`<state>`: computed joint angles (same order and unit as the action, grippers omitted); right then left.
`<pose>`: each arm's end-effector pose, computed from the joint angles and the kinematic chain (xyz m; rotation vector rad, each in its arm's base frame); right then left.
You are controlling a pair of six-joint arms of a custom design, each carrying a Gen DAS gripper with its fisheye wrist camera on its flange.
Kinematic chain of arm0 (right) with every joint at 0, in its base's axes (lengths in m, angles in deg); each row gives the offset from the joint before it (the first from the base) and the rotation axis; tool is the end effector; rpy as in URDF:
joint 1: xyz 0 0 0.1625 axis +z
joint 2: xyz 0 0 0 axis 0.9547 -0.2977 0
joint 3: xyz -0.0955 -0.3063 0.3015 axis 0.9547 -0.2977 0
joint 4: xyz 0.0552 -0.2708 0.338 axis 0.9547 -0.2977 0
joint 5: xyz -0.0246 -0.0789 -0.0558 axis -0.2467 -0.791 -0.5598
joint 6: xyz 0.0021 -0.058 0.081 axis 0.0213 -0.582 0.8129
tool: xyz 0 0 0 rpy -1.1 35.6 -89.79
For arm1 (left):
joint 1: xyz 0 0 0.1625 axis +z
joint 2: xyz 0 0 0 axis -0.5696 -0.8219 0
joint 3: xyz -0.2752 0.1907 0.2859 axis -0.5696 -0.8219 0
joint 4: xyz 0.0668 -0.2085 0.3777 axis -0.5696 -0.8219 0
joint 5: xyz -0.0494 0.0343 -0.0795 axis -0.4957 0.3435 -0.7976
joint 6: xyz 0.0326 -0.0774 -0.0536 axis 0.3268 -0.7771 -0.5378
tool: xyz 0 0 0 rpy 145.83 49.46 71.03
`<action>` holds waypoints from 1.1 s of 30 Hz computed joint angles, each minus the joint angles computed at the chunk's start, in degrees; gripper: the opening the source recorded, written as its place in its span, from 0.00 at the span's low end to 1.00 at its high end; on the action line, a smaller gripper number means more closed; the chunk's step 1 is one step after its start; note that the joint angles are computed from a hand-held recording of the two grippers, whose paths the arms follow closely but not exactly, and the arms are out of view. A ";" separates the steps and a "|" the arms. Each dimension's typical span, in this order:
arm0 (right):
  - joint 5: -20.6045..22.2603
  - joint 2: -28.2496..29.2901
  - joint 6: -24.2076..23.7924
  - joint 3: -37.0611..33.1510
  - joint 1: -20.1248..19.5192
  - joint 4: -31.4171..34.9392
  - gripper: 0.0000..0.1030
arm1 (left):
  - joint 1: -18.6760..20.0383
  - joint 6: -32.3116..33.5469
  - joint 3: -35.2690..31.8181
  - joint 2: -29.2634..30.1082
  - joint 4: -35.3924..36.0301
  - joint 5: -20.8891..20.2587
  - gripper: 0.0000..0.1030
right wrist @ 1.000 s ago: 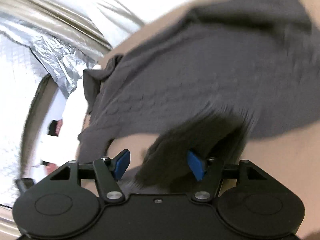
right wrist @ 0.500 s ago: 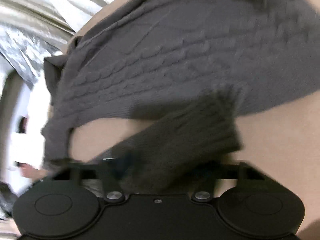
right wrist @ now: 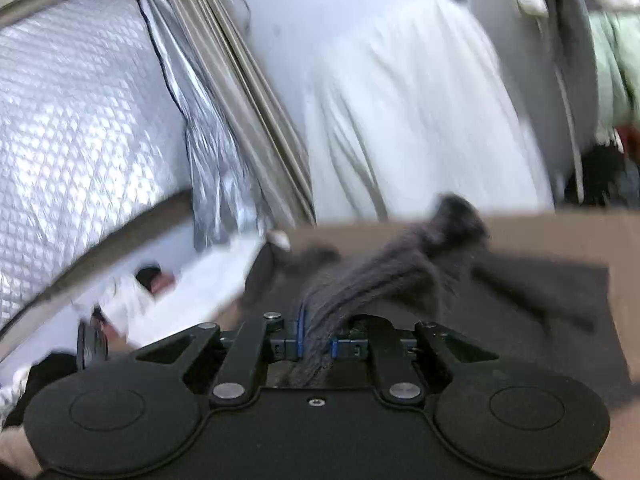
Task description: Fold clothes
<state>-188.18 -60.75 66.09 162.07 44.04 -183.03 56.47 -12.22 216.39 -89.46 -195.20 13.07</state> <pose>0.2309 -0.2356 0.2965 0.6398 -2.6082 1.2380 -0.1497 -0.2721 0.3647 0.1236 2.8505 -1.0982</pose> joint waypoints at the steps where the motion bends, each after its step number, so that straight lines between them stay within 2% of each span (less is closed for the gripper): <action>1: -6.00 0.02 2.98 -0.84 1.48 5.09 0.15 | 0.58 -0.68 -0.26 0.47 0.80 -0.15 0.40; 3: -18.00 2.79 10.08 -2.89 0.82 17.09 0.40 | 1.45 -2.21 -0.64 1.37 2.70 0.18 0.40; 4: -24.00 5.86 15.93 -4.11 -0.09 23.09 0.45 | 1.74 -2.89 -0.72 1.64 3.44 0.55 0.40; 5: -28.51 7.96 21.54 -5.59 -0.68 29.09 0.45 | 1.89 -3.85 -0.84 1.92 4.35 1.16 0.40; 6: -30.68 9.60 24.76 -6.43 -2.31 32.71 0.45 | 1.96 -5.20 -1.03 2.19 5.68 2.05 0.40; 7: -32.24 10.85 25.57 -7.40 -2.08 33.93 0.45 | 2.10 -6.44 -1.16 2.27 6.77 2.82 0.40; 9: -30.40 11.25 21.04 -7.48 -1.57 29.18 0.46 | 3.10 -7.31 -0.98 1.99 6.50 2.82 0.40; 13: -21.04 9.27 14.55 -5.85 -4.16 16.78 0.55 | 5.03 -5.41 -0.26 2.53 2.77 0.62 0.40; 14: -18.77 9.50 12.27 -5.69 -5.48 14.83 0.59 | 5.50 -4.53 -0.14 3.27 1.66 -0.01 0.44; 15: -15.97 9.77 9.76 -5.98 -6.87 14.01 0.61 | 6.05 -3.55 0.04 4.00 0.29 -0.79 0.50; 16: -12.84 10.08 7.08 -6.43 -8.81 14.21 0.62 | 6.69 -2.63 0.18 4.74 -1.11 -1.71 0.52; 17: -10.89 10.50 4.33 -7.03 -10.76 15.44 0.69 | 7.43 -1.79 0.19 5.59 -2.34 -2.75 0.53; 18: -11.35 11.12 1.22 -7.69 -11.76 17.08 0.73 | 8.20 -1.02 0.01 6.46 -3.18 -3.81 0.57; 20: -17.60 14.62 -5.86 -8.18 -12.22 16.00 0.74 | 9.49 0.72 -0.65 7.70 -4.25 -5.06 0.59; 21: -19.12 15.71 -8.84 -7.73 -12.77 13.46 0.74 | 9.53 1.33 -0.55 7.63 -5.17 -4.63 0.59; 23: -19.49 17.74 -11.72 -7.41 -14.48 9.22 0.74 | 9.70 2.32 -0.37 7.60 -6.97 -4.08 0.61; 24: -17.58 17.79 -12.00 -7.32 -15.55 8.90 0.71 | 9.99 2.80 -0.26 7.75 -7.94 -4.23 0.61; 25: -15.35 17.43 -12.32 -7.30 -16.19 9.72 0.64 | 10.42 3.23 -0.17 8.15 -8.80 -4.60 0.62; 26: -13.29 17.05 -12.55 -7.31 -16.72 10.80 0.34 | 10.86 3.53 -0.14 8.82 -9.14 -4.87 0.62; 27: -12.65 16.98 -12.56 -7.23 -16.26 12.00 0.19 | 11.06 3.62 -0.15 9.56 -8.90 -4.75 0.62; 29: -14.28 18.66 -15.18 -6.68 -13.98 7.39 0.16 | 10.78 3.27 -0.17 10.80 -7.61 -3.77 0.64; 31: -14.46 19.65 -21.51 -4.75 -11.82 -3.66 0.15 | 9.93 3.60 -0.17 11.15 -6.27 -2.99 0.65; 32: -13.34 18.40 -21.65 -3.93 -11.80 -6.49 0.15 | 9.49 4.09 -0.18 11.20 -5.84 -2.78 0.65; 33: -12.50 16.61 -19.38 -3.37 -12.40 -6.92 0.15 | 8.96 4.84 -0.23 11.13 -5.54 -2.63 0.65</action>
<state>-200.68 -44.14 46.70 158.70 31.65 -189.95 65.44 -7.39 216.16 -78.33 -200.75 10.44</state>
